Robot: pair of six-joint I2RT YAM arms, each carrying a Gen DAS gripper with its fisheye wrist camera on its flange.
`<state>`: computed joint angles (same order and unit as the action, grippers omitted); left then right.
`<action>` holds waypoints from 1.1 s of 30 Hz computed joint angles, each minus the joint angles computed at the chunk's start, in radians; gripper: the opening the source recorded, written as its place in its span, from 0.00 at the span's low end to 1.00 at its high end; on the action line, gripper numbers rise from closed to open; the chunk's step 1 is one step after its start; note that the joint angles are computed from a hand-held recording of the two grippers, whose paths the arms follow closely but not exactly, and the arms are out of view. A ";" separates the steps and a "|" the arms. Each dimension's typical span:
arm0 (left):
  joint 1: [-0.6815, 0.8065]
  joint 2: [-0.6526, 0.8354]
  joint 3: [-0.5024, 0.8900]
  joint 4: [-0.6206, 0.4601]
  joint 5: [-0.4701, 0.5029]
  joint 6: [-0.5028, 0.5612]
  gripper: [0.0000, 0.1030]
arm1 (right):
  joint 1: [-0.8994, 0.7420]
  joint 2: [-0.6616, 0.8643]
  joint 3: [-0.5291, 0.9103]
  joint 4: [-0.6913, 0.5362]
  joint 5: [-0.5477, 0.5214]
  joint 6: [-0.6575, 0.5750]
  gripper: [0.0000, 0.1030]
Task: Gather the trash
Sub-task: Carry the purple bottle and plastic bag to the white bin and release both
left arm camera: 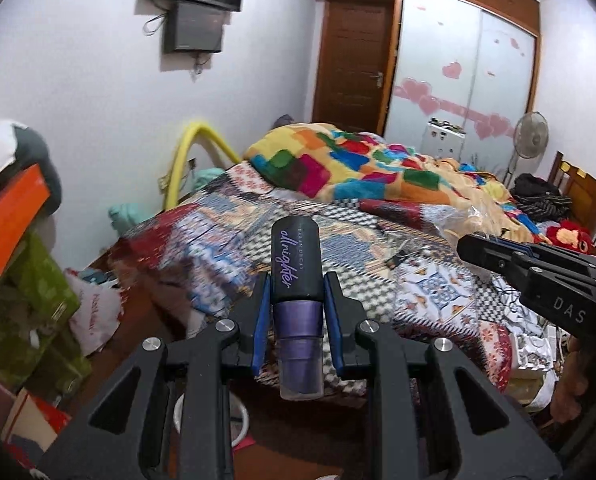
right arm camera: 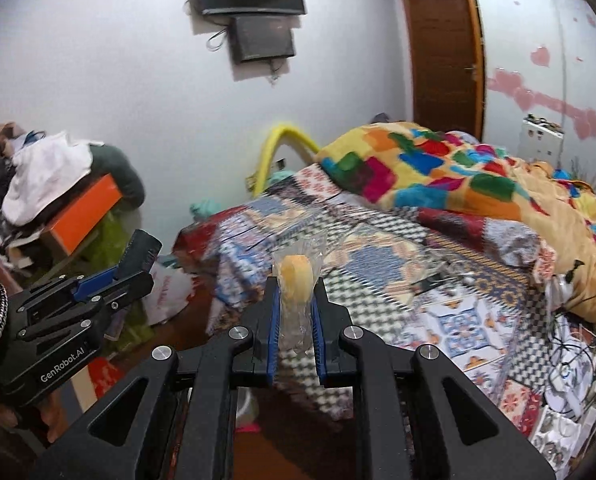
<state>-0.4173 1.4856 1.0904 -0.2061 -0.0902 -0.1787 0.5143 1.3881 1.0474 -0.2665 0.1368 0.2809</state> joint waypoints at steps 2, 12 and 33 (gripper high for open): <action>0.030 -0.020 -0.032 0.004 0.011 0.005 0.24 | 0.038 0.035 0.017 0.006 0.009 0.010 0.13; 0.231 0.010 -0.175 0.067 0.104 0.039 0.24 | 0.163 0.269 0.147 0.004 -0.022 0.037 0.13; 0.482 0.581 -0.052 0.095 0.256 0.014 0.24 | 0.220 0.982 0.778 -0.272 -0.267 -0.011 0.13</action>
